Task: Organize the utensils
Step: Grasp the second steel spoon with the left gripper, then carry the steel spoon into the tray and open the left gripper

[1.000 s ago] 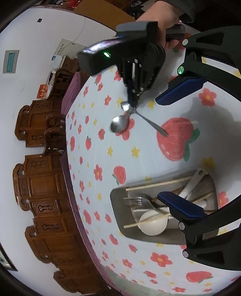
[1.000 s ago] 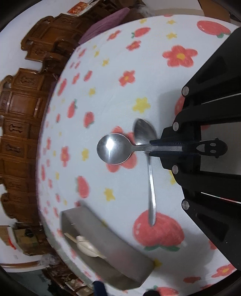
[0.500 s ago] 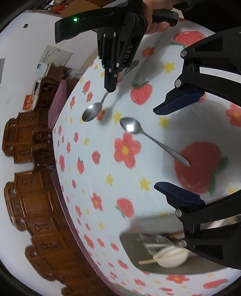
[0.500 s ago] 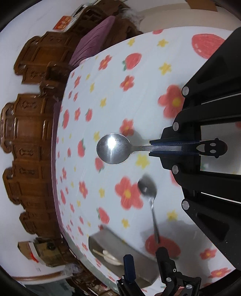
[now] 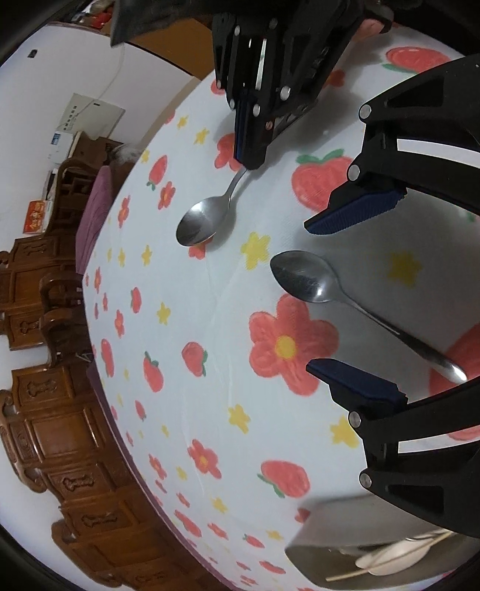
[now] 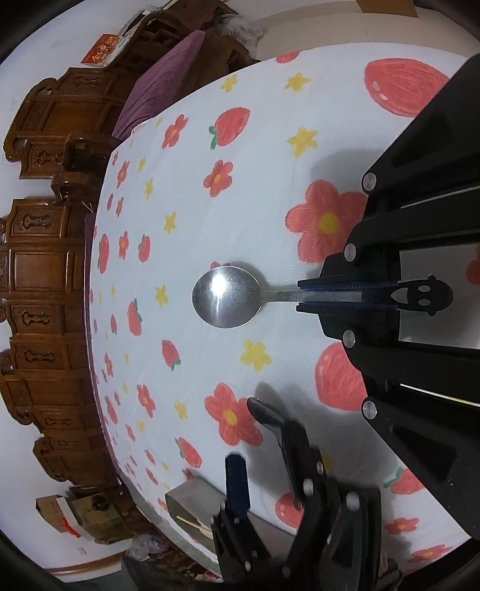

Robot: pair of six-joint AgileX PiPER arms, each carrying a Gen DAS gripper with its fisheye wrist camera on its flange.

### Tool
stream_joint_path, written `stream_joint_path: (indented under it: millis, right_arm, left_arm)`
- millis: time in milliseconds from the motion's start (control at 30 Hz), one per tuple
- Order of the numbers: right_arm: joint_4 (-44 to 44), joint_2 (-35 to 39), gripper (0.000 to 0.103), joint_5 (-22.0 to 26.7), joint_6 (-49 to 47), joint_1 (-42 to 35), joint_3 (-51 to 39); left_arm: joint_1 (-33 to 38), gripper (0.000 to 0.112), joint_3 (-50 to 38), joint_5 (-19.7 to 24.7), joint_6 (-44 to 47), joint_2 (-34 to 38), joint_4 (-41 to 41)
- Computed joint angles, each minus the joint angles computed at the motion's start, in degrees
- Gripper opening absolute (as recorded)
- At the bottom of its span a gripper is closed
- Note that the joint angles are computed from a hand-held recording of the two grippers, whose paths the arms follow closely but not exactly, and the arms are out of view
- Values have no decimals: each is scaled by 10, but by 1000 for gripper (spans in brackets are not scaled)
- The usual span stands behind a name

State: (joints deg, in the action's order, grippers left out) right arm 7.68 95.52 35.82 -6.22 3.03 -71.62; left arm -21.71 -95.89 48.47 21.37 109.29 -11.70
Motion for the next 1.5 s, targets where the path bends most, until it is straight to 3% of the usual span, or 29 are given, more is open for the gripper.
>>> stream_joint_path:
  millis: [267,467,900,1500]
  right_arm:
    - [15,0,7,3,-9,-5,-2]
    - [19,1,8,3,-15,-5,-3]
    - [4,-19,8,-4,9,25,-5]
    - [-26,-63,7,-27,69,100,1]
  left_arm:
    - [-8,54,-32,8,-12,31,9]
    - [-10,28,-41,16,-10,34,7]
    - [7,27,12,9,-14,-42,-5]
    - [84,27,7,44,11,-134,-55]
